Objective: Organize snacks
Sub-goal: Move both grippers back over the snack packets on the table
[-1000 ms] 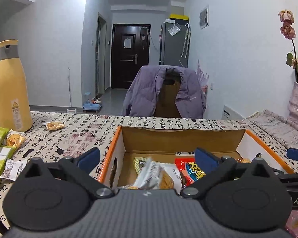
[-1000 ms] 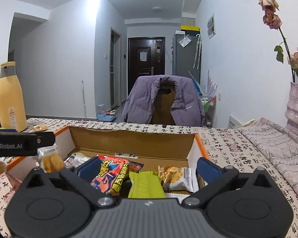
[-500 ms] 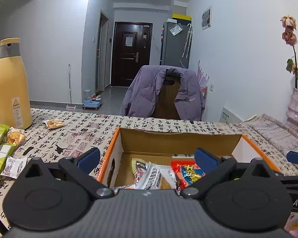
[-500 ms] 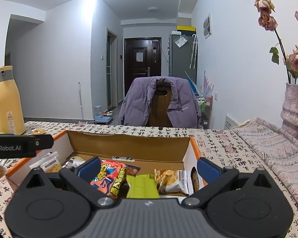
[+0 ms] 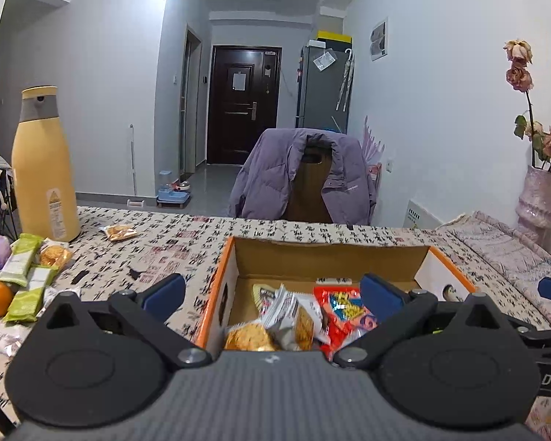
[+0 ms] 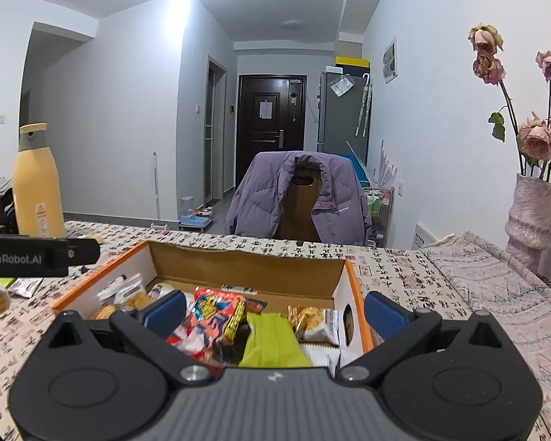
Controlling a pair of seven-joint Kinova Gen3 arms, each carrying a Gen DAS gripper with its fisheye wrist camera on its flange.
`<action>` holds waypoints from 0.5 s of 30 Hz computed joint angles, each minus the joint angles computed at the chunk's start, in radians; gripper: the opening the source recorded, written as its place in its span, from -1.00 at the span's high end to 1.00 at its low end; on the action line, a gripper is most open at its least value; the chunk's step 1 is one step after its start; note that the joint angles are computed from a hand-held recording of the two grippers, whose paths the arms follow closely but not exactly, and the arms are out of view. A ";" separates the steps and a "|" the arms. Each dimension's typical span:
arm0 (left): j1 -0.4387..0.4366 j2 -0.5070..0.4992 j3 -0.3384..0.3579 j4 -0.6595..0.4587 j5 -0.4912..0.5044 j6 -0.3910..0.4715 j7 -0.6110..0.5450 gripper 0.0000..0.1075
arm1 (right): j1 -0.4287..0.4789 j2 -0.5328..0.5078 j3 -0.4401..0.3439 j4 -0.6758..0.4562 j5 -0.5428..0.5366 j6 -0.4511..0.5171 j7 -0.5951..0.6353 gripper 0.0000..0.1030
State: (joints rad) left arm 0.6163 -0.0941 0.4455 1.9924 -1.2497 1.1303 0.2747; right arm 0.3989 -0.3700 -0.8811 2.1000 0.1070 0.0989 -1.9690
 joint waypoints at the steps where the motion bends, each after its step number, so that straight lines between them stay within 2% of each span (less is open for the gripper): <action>1: 0.005 -0.005 0.005 0.003 0.009 0.007 -0.002 -0.92 | -0.036 -0.009 0.029 0.010 -0.004 0.008 0.003 -1.00; 8: 0.029 -0.041 0.050 0.033 0.080 0.059 0.004 -0.92 | -0.204 -0.073 0.153 0.071 -0.018 0.063 0.001 -1.00; 15: 0.034 -0.068 0.091 0.058 0.146 0.080 0.006 -0.92 | -0.306 -0.132 0.225 0.123 -0.024 0.105 -0.014 -1.00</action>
State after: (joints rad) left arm 0.6499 -0.1623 0.5369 2.0503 -1.1038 1.2105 0.2804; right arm 0.0930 -0.5016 -0.6563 2.2234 0.0827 0.2034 -1.9828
